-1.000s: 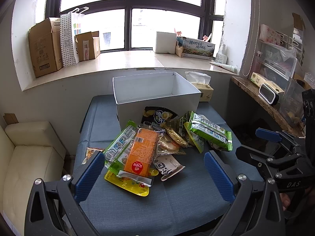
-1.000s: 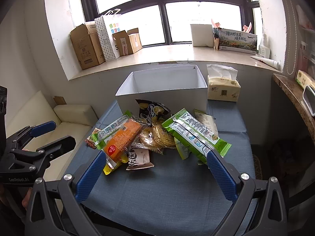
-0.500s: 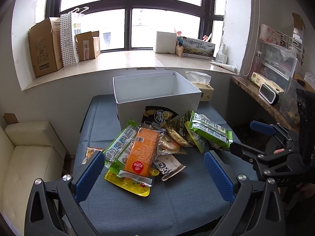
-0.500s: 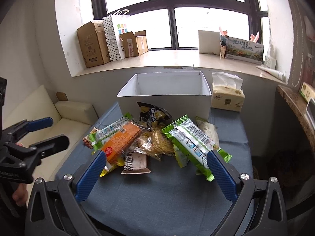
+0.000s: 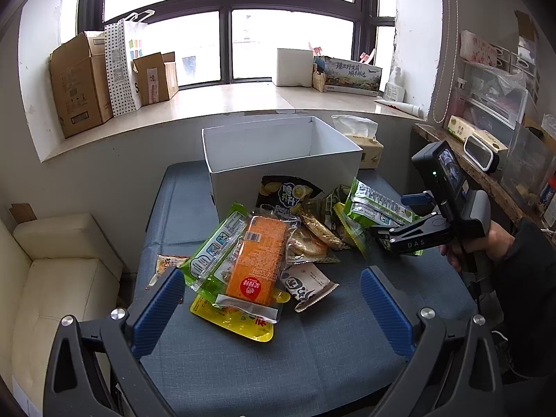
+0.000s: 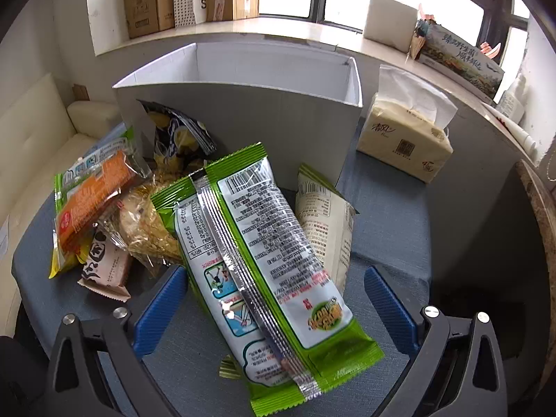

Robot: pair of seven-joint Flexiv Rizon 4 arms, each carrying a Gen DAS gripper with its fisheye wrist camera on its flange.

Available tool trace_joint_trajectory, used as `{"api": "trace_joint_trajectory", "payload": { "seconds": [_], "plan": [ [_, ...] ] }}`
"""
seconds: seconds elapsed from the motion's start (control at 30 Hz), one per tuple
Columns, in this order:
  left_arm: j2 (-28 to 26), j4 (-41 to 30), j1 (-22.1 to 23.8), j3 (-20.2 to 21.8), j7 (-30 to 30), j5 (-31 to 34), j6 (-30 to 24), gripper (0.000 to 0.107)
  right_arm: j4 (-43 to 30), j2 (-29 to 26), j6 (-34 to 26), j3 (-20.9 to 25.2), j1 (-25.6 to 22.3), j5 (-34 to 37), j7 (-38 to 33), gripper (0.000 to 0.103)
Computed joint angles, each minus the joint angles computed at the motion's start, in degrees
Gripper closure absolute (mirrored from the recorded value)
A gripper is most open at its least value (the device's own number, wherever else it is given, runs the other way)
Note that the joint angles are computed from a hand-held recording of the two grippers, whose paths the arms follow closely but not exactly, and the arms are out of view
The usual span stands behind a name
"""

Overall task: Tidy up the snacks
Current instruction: 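Grasp the green-and-white bar pack with the right gripper while the left grasps the orange cake pack, then lower both held packs into the white box and open both grippers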

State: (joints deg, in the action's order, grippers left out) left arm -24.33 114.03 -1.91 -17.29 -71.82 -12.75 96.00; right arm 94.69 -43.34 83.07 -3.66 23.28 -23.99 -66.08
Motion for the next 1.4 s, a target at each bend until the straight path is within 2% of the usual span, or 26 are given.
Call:
{"api": "trace_joint_trajectory", "payload": {
  "seconds": [0.07, 0.1, 0.13, 0.27, 0.47, 0.57, 0.73, 0.8, 0.87, 0.97, 1.03, 1.1, 1.17, 1.2, 1.23, 1.27, 1.33, 1.37, 1.4],
  "plan": [
    [-0.1, 0.1, 0.6, -0.7, 0.3, 0.1, 0.0, 0.004, -2.1, -1.1, -2.7, 3.4, -2.3, -0.1, -3.4, 0.003],
    [-0.1, -0.1, -0.3, 0.4, 0.0, 0.2, -0.2, 0.004, -2.8, -1.6, -3.6, 4.3, -2.9, 0.1, -4.6, 0.016],
    [-0.1, -0.2, -0.9, 1.0, 0.0, 0.3, -0.2, 0.004, -4.1, -2.2, -5.5, 6.7, -4.5, 1.1, -6.3, 0.024],
    [-0.4, -0.5, -1.1, 1.5, -0.2, 0.0, -0.7, 0.004, -5.1, -2.4, -6.5, 12.5, -8.0, 5.7, -11.3, 0.027],
    [-2.5, -2.3, -2.3, 3.4, 0.1, 0.5, -1.1, 0.004, -0.4, 1.2, -1.4, 9.5, -5.4, 8.0, -10.3, 0.029],
    [-5.4, -5.2, -3.3, 4.9, 1.0, 1.0, -2.6, 0.004, 3.9, 4.1, 4.6, 7.7, -3.8, 8.7, -8.1, 0.029],
    [-11.6, -13.2, -7.8, 10.9, 2.1, 1.9, -8.8, 0.004, 11.5, 9.0, 14.7, 3.8, 0.5, 10.0, -4.7, 0.029],
    [-14.1, -16.1, -7.1, 10.2, 3.2, 1.6, -11.2, 0.004, 14.5, 10.8, 18.6, 2.6, 2.2, 11.3, -3.9, 0.029],
    [-16.6, -19.7, -8.0, 11.5, 3.4, 1.7, -13.6, 0.004, 15.9, 12.0, 21.1, 0.3, 5.5, 13.2, -3.1, 0.029],
    [-20.5, -25.9, -11.0, 15.9, 1.5, 3.0, -17.6, 0.004, 17.6, 13.3, 24.4, 0.1, 7.1, 14.9, -3.9, 0.029],
    [-22.5, -28.9, -10.9, 15.9, 1.6, 3.4, -20.5, 0.004, 18.3, 13.8, 25.6, 0.1, 7.9, 16.1, -4.8, 0.029],
    [-23.2, -29.3, -9.6, 14.0, 3.1, 3.5, -20.1, 0.004, 18.8, 14.0, 26.3, 0.7, 7.8, 17.0, -5.2, 0.029],
    [-23.6, -30.0, -10.4, 14.8, 2.8, 4.2, -19.7, 0.004, 18.5, 13.7, 26.0, 3.8, 4.9, 16.4, -5.0, 0.029],
    [-23.7, -30.1, -10.6, 14.9, 2.9, 4.6, -19.3, 0.004, 18.5, 13.5, 26.0, 3.9, 4.9, 16.6, -4.9, 0.029],
    [-23.8, -30.3, -11.3, 15.8, 2.4, 5.1, -19.2, 0.006, 18.6, 13.5, 26.2, 3.6, 5.2, 17.0, -5.0, 0.029],
    [-23.7, -30.2, -11.4, 15.7, 2.5, 5.5, -18.9, 0.021, 18.7, 13.5, 26.2, 4.0, 5.0, 17.1, -4.9, 0.029],
    [-22.9, -29.0, -11.9, 16.4, 1.0, 7.4, -16.7, 0.04, 18.8, 13.3, 26.6, 4.5, 4.6, 17.1, -4.9, 0.029],
    [-22.1, -27.9, -11.2, 15.2, 2.5, 6.1, -16.7, 0.049, 19.0, 13.3, 26.8, 4.0, 5.1, 17.4, -5.1, 0.029],
    [-21.6, -27.1, -10.6, 14.3, 3.1, 5.9, -16.4, 0.05, 19.0, 13.1, 26.8, 4.5, 4.7, 17.4, -5.0, 0.029]
  ]
}}
